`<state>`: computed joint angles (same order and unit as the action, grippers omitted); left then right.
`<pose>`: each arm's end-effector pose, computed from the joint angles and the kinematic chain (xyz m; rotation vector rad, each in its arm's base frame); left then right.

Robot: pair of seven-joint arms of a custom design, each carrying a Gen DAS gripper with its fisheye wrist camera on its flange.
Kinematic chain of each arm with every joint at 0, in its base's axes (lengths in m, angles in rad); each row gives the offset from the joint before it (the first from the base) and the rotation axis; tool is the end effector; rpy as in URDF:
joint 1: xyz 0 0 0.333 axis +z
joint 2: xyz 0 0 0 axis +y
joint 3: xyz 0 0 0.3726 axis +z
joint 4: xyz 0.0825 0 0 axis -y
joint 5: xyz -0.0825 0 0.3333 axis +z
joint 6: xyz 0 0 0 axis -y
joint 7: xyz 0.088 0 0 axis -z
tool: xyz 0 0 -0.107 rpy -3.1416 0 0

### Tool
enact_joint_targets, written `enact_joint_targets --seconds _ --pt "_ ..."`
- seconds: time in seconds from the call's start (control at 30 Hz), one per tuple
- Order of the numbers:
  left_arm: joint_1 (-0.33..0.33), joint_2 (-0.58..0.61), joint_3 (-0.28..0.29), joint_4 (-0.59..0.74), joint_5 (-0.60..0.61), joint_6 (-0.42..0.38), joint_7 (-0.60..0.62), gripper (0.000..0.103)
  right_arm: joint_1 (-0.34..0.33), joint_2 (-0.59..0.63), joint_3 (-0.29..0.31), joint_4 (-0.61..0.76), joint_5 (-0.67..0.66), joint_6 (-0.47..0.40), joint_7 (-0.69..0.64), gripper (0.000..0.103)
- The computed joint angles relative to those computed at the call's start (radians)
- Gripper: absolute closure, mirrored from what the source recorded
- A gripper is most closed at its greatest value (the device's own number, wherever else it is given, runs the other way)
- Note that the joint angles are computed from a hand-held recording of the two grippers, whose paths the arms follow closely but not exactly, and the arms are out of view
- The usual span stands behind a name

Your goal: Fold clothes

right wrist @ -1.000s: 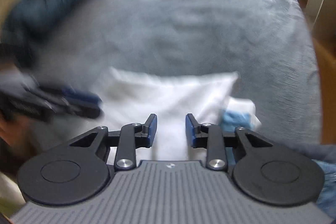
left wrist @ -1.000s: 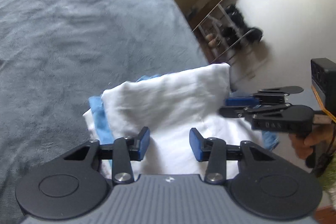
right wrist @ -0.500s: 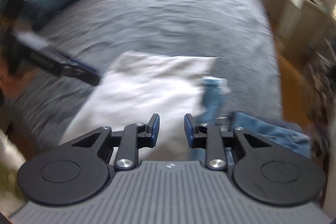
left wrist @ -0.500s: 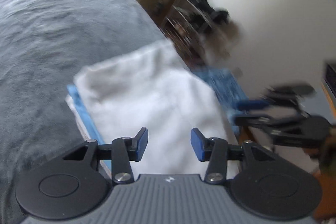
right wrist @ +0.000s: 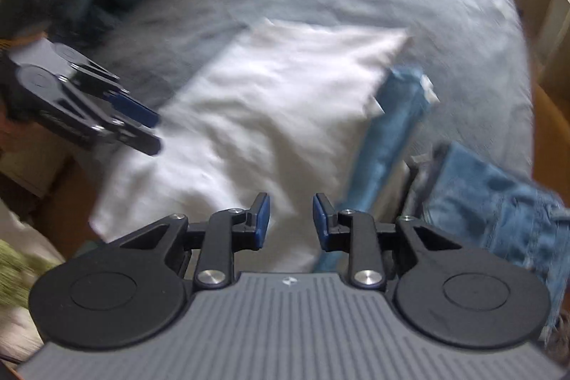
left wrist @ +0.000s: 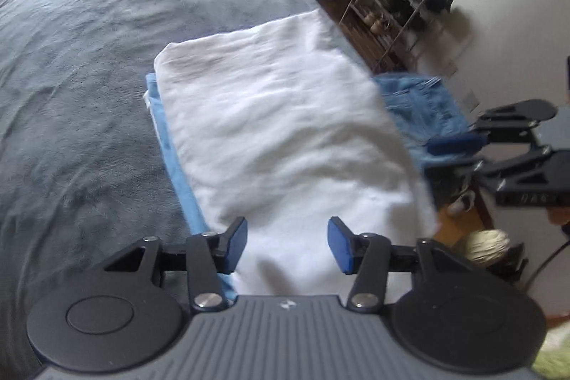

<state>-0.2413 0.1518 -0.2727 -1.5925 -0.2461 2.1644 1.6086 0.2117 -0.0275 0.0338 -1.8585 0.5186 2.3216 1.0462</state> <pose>0.5276 -0.2918 0.6554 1.6178 -2.5662 0.7757 0.5256 0.1413 0.6511 -2.1426 1.2608 -0.1386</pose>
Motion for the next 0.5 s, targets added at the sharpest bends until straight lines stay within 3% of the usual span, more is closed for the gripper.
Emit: enact_joint_targets --seconds 0.07,0.17,0.3,0.43,0.5 --pt "-0.008 -0.029 -0.011 -0.027 -0.02 -0.007 -0.001 0.043 0.005 -0.011 -0.004 0.002 0.097 -0.053 -0.102 0.077" --pt "-0.052 -0.043 -0.025 -0.075 0.04 -0.022 -0.042 0.041 0.018 -0.01 0.009 -0.024 0.076 -0.115 -0.152 0.077" --pt "-0.093 -0.071 -0.023 -0.144 0.144 0.014 -0.145 0.044 0.03 -0.001 0.056 -0.058 -0.271 -0.097 0.026 0.077" --pt "-0.091 -0.134 -0.011 -0.188 0.137 0.073 -0.225 0.042 0.035 -0.033 0.025 -0.032 -0.234 -0.157 0.163 0.073" --pt "-0.09 -0.171 -0.005 -0.215 0.167 0.121 -0.283 0.035 0.03 -0.051 0.03 -0.027 -0.255 -0.175 0.288 0.07"
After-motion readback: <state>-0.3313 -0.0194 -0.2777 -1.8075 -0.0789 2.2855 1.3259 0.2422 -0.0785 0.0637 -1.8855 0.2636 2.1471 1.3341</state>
